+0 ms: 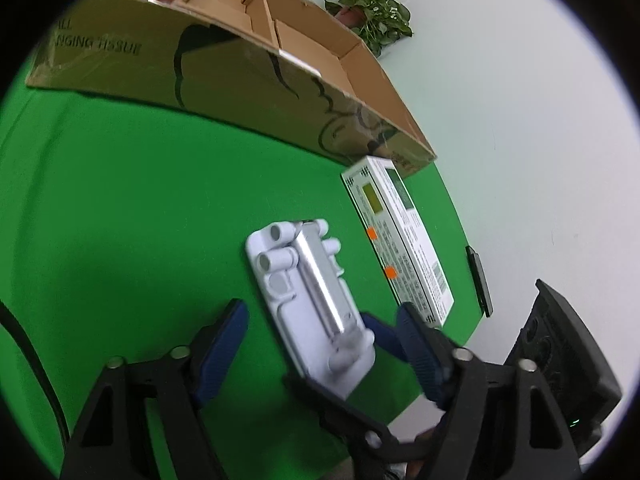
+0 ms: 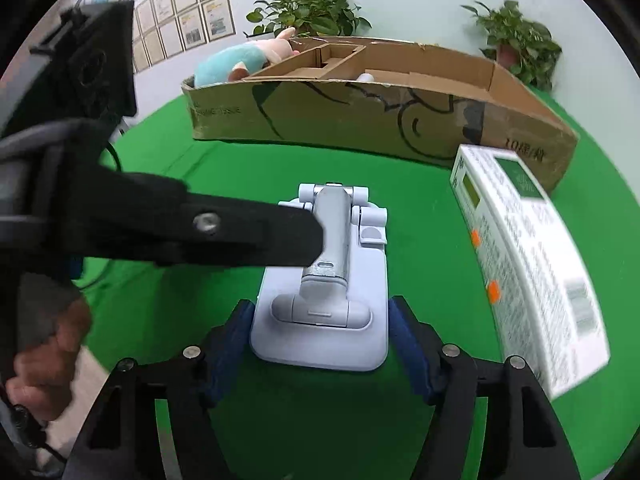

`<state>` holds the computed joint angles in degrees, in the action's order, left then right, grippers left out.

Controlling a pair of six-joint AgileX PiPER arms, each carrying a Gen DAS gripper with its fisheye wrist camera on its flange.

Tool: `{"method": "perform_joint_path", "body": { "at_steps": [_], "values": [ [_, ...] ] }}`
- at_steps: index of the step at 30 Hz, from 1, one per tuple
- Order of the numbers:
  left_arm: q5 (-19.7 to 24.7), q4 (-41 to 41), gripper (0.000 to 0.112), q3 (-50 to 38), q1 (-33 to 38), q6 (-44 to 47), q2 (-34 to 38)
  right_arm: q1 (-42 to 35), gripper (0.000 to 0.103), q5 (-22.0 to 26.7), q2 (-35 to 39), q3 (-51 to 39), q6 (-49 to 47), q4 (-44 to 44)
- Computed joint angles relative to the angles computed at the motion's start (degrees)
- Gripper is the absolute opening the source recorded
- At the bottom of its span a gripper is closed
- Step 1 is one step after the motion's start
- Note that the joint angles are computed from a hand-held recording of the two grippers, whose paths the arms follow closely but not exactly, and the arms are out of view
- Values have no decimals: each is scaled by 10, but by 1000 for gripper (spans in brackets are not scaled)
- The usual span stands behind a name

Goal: Organize objects
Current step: 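Grasp the white phone stand with the right gripper and lift it, then carry the phone stand into the box and lower it beside the lint roller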

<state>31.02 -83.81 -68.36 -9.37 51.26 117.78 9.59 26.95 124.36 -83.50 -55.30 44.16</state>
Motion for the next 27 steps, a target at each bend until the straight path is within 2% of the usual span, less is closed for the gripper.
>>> {"method": "perform_joint_path", "body": {
  "at_steps": [1,4,5,8,14,19,23,27],
  "values": [
    [-3,-4,62,4,-4,2,-1,-8,65,17,-6,9,-21,32],
    [-28,18,50,11,-17,-23,-11,-49,65,122,-5,18,-63,137],
    [-39,40,41,11,-20,-45,-13,-54,65,135,-3,17,-64,145],
    [-24,35,37,21,-13,-43,-20,-52,65,122,-13,36,-75,154],
    [-52,70,29,25,-30,-44,-65,-39,64,89,-52,86,-99,187],
    [-76,197,28,-17,-43,-126,-120,-30,62,54,-102,94,-137,232],
    [-58,340,27,-119,-50,-235,-124,-29,61,35,-123,44,-107,215],
    [-15,441,27,-243,-51,-315,-94,-28,60,37,-101,-76,-13,138]
  ]
}}
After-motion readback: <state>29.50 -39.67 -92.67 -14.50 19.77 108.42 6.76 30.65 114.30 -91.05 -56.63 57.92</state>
